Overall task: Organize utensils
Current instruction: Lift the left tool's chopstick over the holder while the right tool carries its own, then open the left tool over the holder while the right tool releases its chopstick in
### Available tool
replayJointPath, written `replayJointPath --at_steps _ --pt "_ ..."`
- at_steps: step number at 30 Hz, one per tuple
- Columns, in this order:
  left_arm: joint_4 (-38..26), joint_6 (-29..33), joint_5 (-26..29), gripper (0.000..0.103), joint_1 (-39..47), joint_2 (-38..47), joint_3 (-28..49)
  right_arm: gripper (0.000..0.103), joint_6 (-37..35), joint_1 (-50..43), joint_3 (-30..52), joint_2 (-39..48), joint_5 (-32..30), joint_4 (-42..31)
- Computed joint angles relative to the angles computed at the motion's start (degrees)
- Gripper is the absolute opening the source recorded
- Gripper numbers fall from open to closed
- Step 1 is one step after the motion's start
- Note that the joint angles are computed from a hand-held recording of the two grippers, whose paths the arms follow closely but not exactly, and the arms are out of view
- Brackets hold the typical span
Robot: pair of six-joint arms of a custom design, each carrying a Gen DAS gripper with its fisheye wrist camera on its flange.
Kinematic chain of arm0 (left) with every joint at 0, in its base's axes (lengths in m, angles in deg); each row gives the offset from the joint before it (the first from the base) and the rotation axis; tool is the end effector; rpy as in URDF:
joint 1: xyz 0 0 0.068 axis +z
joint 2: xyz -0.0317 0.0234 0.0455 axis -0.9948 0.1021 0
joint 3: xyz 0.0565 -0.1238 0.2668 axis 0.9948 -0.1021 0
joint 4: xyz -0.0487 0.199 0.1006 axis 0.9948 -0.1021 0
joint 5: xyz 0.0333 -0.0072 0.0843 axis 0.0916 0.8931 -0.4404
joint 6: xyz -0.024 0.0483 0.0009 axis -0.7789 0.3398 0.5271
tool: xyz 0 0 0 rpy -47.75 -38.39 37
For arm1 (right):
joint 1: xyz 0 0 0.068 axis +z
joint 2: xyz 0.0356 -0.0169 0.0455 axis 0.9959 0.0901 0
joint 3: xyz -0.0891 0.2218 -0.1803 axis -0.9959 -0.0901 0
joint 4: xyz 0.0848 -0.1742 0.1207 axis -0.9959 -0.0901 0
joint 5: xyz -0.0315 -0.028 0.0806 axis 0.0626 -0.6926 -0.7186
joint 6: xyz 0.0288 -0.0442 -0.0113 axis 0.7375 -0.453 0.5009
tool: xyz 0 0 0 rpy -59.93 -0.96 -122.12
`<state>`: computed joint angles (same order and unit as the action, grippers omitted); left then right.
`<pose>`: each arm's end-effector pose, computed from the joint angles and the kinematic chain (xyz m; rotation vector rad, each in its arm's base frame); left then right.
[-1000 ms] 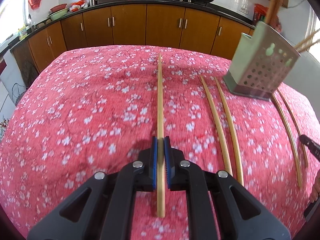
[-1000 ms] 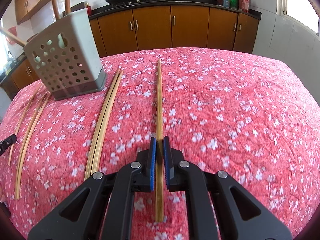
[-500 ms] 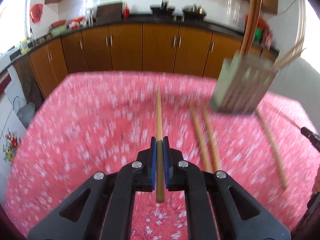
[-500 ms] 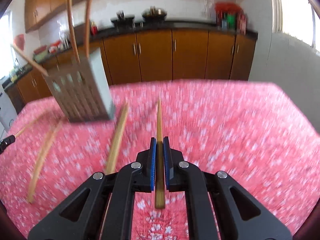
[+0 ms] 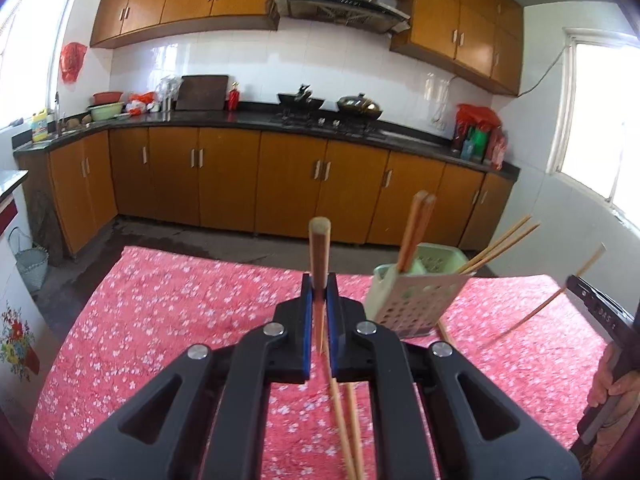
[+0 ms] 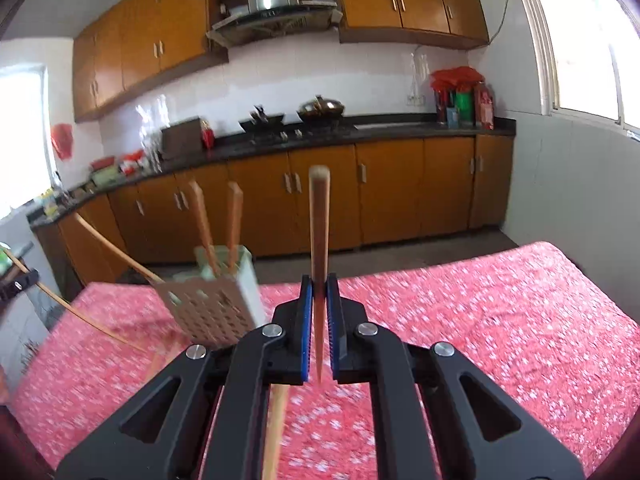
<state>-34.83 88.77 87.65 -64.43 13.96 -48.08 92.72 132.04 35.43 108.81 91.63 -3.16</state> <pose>0.2295 0.0613 0.2210 0.1705 2.0481 -0.3029 0.1370 0.1093 0.1966 0.2627 1.9231 0.0577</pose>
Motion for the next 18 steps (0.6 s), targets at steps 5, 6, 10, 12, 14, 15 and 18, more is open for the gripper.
replayJointPath --at_steps 5,6,10,12,14,15,18 --pt "-5.7 -1.4 3.5 0.008 -1.4 -8.1 1.1 0.008 -3.4 5.1 4.0 -6.3 1.5 -1.6" --pt "-6.1 -2.3 3.5 0.008 -2.5 -9.6 1.2 0.008 -4.3 5.9 4.6 -6.6 1.9 -1.1" --pt "-5.3 -6.7 4.4 0.008 -5.1 -13.3 1.9 0.008 -11.6 9.0 7.2 -5.6 4.6 6.3" --pt "-3.6 -9.6 3.3 0.008 -7.4 -14.6 2.3 0.008 -15.8 9.2 8.2 -3.9 5.5 11.4" --pt "-0.9 -12.4 0.0 0.008 -10.7 -15.2 2.9 0.008 -18.8 7.8 9.4 -2.2 4.8 15.6" --pt "0.2 -14.0 -1.6 0.008 -12.5 -14.9 3.7 0.008 -19.6 6.9 10.0 -1.5 4.2 17.0" --pt "2.0 -15.5 -5.5 0.008 -16.1 -13.2 5.5 0.008 -22.0 3.6 11.9 3.1 2.7 23.4"
